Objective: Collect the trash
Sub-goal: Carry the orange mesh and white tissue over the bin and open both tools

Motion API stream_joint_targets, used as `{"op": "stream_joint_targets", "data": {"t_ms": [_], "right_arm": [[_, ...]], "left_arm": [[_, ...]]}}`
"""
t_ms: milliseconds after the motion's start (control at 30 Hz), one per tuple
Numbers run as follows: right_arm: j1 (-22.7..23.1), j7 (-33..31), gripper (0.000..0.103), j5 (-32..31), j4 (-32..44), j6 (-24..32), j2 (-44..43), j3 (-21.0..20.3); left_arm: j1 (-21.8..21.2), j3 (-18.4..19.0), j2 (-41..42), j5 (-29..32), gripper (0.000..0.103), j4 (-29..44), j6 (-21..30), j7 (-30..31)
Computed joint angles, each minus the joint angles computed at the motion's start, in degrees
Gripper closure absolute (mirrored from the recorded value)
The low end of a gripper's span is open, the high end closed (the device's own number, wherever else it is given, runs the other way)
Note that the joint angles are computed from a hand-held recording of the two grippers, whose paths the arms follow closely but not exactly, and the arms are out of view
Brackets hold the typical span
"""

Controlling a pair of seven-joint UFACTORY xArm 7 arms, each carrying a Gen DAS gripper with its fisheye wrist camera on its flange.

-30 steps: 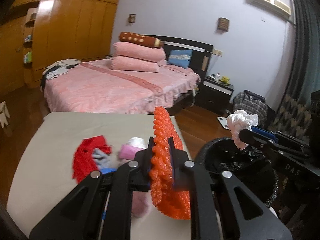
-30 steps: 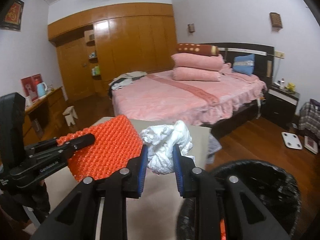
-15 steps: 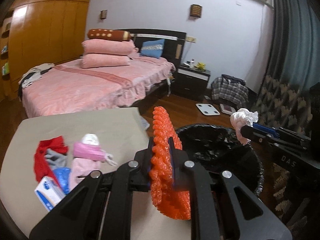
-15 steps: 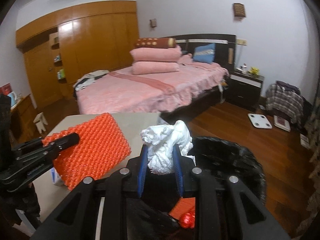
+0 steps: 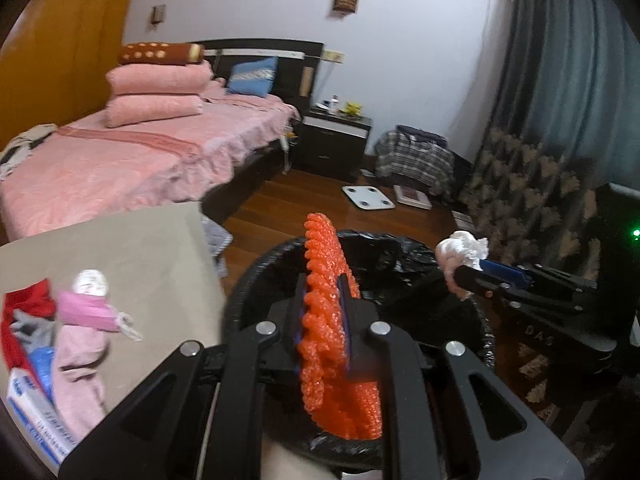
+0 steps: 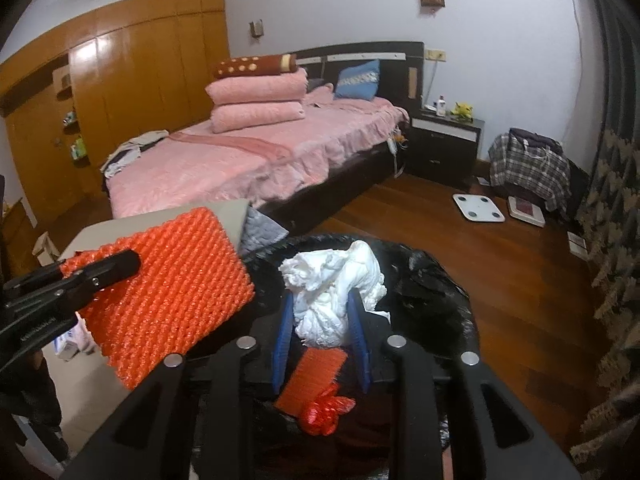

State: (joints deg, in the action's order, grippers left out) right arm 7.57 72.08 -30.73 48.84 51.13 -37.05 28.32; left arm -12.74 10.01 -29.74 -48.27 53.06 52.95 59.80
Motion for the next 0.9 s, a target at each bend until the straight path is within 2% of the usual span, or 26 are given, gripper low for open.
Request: {"op": "stream_joint_targets", "data": {"t_ms": [33, 100, 167, 233, 267, 300, 367, 433, 533, 733, 900], "right_arm": [[0.1, -0.1, 0.069, 0.2, -0.3, 0.5, -0.2, -0.1], [0.1, 0.2, 0.059, 0.5, -0.8, 1.3, -0.5, -0.3], [0.0, 0.8, 0.049, 0.4, -1.2, 2.0, -1.1, 0.0], [-0.3, 1.3, 0.039, 0.0, -1.2, 2.4, -1.2, 0.2], [-0.4, 1.6, 0.032, -0.2, -1.1, 2.6, -1.3, 0.5], [-0.6, 2.3, 0.019, -0.5, -1.0, 2.6, -1.3, 0.9], [-1.2, 4.1, 0.006, -1.1, -0.7, 2.3, -1.4, 1.6], [-1.3, 5.5, 0.006, -1.3, -0.4, 0.0, -0.9, 1.5], [-2.0, 6.2, 0.006, -2.6, 1.7, -1.4, 1.6, 2.6], [-2.9, 9.8, 0.006, -8.7, 7.9, -3.9, 9.4, 5.8], [-2.5, 14.1, 0.006, -17.3, 14.7, -5.5, 19.2, 8.8]], "left_arm": [[-0.3, -0.1, 0.2, -0.1, 0.066, -0.2, 0.0, 0.5], [-0.4, -0.4, 0.1, -0.4, 0.053, -1.0, -0.6, 1.0], [-0.2, -0.5, 0.4, 0.1, 0.052, -1.1, -0.7, 0.9], [0.6, -0.4, 0.1, 0.7, 0.044, -1.4, -1.2, 0.3], [0.8, -0.3, -0.1, 0.9, 0.041, -1.5, -1.5, 0.2], [1.2, -0.1, -0.2, 1.0, 0.035, -1.5, -2.3, 0.3], [1.9, 0.2, -0.9, 1.5, 0.024, -2.1, -4.8, 0.8], [2.4, 1.0, -1.7, 2.0, 0.016, -2.5, -7.0, 1.4], [3.5, 2.9, -1.9, 3.5, 0.014, -1.8, -8.1, 1.1], [6.7, 5.5, -1.5, 6.6, 0.013, -1.6, -13.6, 0.2], [10.0, 7.3, 0.6, 10.3, 0.014, -1.6, -17.7, -2.0]]}}
